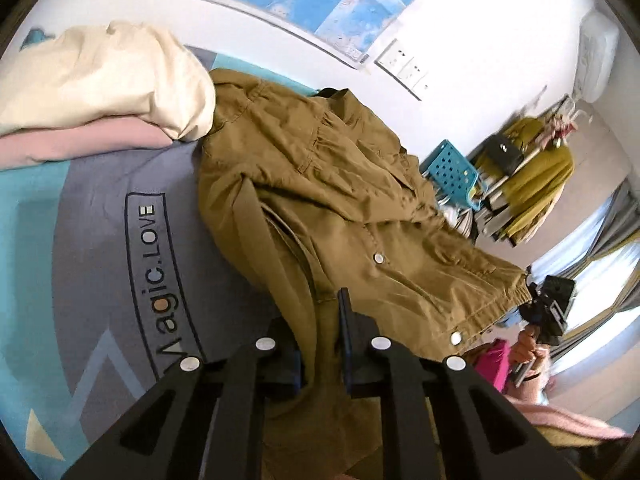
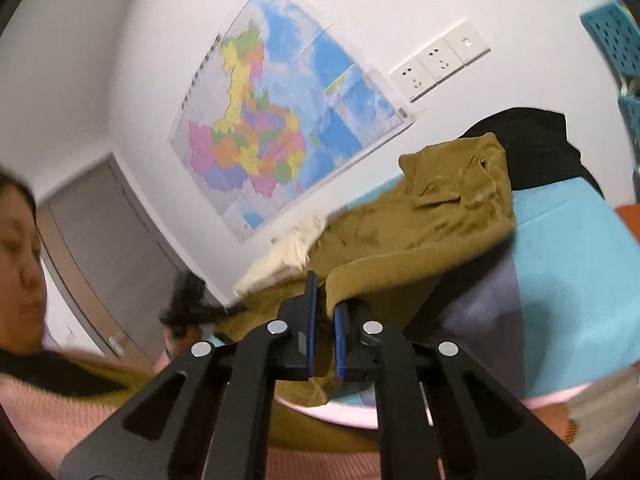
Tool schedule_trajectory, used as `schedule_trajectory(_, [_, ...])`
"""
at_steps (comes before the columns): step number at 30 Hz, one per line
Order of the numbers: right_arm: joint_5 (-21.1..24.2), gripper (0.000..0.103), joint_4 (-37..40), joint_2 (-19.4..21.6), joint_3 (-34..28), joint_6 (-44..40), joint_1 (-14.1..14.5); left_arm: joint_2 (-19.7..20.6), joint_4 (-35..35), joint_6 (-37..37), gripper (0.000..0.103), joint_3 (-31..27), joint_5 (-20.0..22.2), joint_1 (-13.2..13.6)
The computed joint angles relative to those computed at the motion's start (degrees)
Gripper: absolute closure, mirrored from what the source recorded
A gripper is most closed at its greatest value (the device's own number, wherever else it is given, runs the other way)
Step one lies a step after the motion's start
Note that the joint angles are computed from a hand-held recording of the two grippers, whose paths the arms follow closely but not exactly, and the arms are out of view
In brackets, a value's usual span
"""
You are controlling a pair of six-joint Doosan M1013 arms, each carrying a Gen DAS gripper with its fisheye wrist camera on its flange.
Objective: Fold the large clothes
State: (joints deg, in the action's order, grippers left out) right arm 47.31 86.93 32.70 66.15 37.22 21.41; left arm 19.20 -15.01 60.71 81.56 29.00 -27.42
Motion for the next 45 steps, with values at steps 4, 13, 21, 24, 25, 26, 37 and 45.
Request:
schedule_trajectory(4, [2.1, 0.092, -6.8, 2.9, -2.9, 9.5, 0.0, 1.3, 1.0, -1.7, 0.081, -0.4, 4.5, 0.1])
schedule_trajectory(13, [4.0, 0.035, -13.6, 3.5, 0.5, 20.1, -0.3, 1.7, -11.0, 11.2, 0.040, 1.3, 4.8, 0.8])
schedule_trajectory(21, [4.2, 0.098, -13.2, 3.3, -0.6, 15.8, 0.7, 2.3, -2.9, 3.2, 0.093, -0.1, 4.3, -0.4])
schedule_trajectory(24, [0.9, 0.098, -6.2, 0.9, 1.2, 8.6, 0.8, 0.6, 2.4, -1.1, 0.096, 0.5, 0.9, -1.1])
schedule_trajectory(25, [0.1, 0.098, -3.9, 0.1, 1.7, 5.9, 0.8, 0.0, 3.4, -1.9, 0.096, 0.8, -0.2, -1.2])
schedule_trajectory(26, [0.1, 0.098, -2.1, -0.5, 2.2, 3.6, 0.7, -0.7, 4.9, -2.9, 0.096, 1.0, -1.6, -1.4])
schedule_trajectory(37, [-0.6, 0.098, 5.2, -2.5, 2.6, -2.3, 0.9, -4.6, -4.5, 0.0, 0.096, 4.9, -10.3, 0.3])
schedule_trajectory(45, [-1.3, 0.098, -0.5, 4.0, -10.4, 8.9, 0.5, -1.6, -11.1, 4.6, 0.095, -0.9, -4.5, 3.6])
